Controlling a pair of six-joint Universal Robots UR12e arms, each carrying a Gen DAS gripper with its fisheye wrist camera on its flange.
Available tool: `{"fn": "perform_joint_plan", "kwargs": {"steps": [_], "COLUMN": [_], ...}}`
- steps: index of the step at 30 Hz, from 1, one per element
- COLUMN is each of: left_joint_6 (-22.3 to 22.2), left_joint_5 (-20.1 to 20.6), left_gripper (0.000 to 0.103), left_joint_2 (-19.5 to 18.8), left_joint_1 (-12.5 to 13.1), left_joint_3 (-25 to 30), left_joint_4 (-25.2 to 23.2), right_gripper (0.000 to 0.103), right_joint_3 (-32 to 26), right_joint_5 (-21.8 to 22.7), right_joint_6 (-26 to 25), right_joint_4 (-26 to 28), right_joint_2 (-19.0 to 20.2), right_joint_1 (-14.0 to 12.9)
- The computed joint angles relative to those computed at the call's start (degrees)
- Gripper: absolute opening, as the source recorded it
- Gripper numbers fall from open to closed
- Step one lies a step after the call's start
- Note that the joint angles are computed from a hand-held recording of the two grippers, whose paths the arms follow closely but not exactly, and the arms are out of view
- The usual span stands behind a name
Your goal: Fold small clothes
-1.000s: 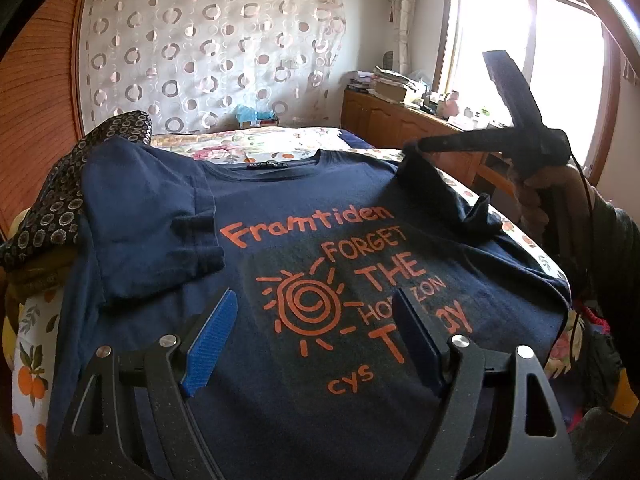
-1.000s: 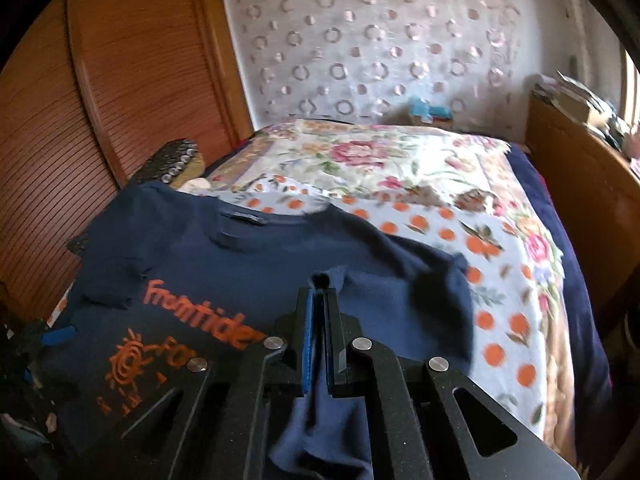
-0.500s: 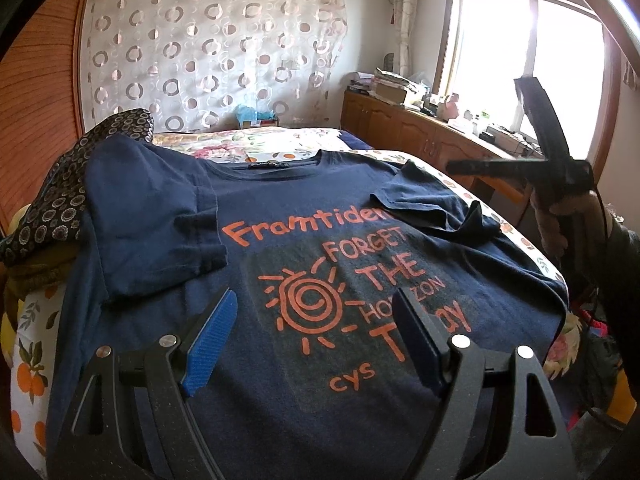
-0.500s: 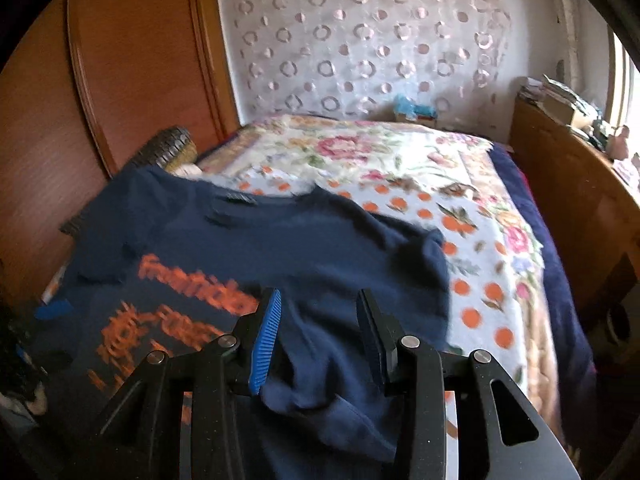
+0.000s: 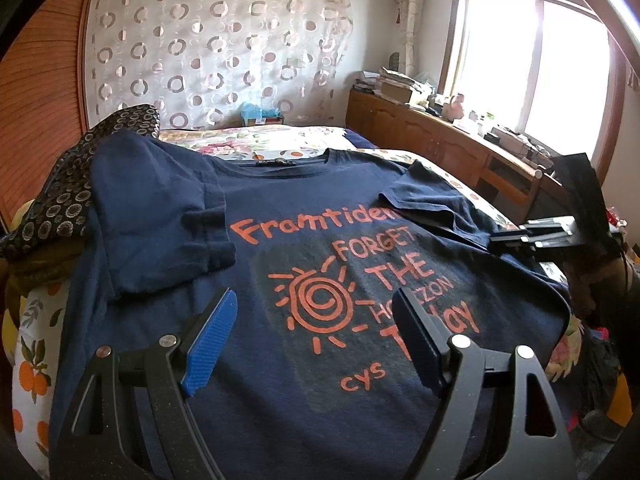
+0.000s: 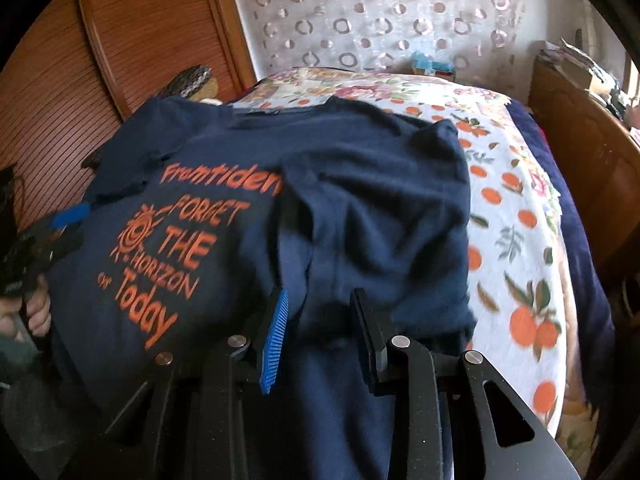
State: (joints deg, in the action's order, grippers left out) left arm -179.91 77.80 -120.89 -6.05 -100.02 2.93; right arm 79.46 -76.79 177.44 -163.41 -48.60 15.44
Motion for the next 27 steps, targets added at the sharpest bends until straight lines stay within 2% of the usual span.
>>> {"fn": "perform_joint_plan", "kwargs": {"steps": [9,14,18,22,27], "left_joint_6": [1.66,1.72,1.83,0.88,1.39], "left_joint_5": [3.52,4.2,3.55,2.71,6.25], "left_gripper": [0.08,0.08,0.06,0.052,0.051], "left_joint_2": [0.01,-0.49,-1.15,-2.01,-3.4], "left_joint_1": [1.79,3.75,5.07,6.2,6.53], "left_joint_3": [1.77,4.03,6.29,8.3,11.15], "left_joint_4": [-0.04,-0.65,-3.85,-6.97,-9.74], "right_gripper": [0.033,0.047,0.049,0.049,0.049], "right_joint_3": [1.03,-0.51,-3.9,-5.98,-7.07], "right_joint_5": [-2.04,-8.81,-11.52,-11.14,-11.31], "right_joint_6": [-0.26,-0.92,-0.31,0.45,0.78], "right_joint_4": [-2.87,-5.7,-2.95,-0.46,0.08], "right_joint_2": [-1.14,-0.19,2.33,4.04,4.87], "right_joint_1": [-0.15,0.46,0.45,0.39,0.45]}}
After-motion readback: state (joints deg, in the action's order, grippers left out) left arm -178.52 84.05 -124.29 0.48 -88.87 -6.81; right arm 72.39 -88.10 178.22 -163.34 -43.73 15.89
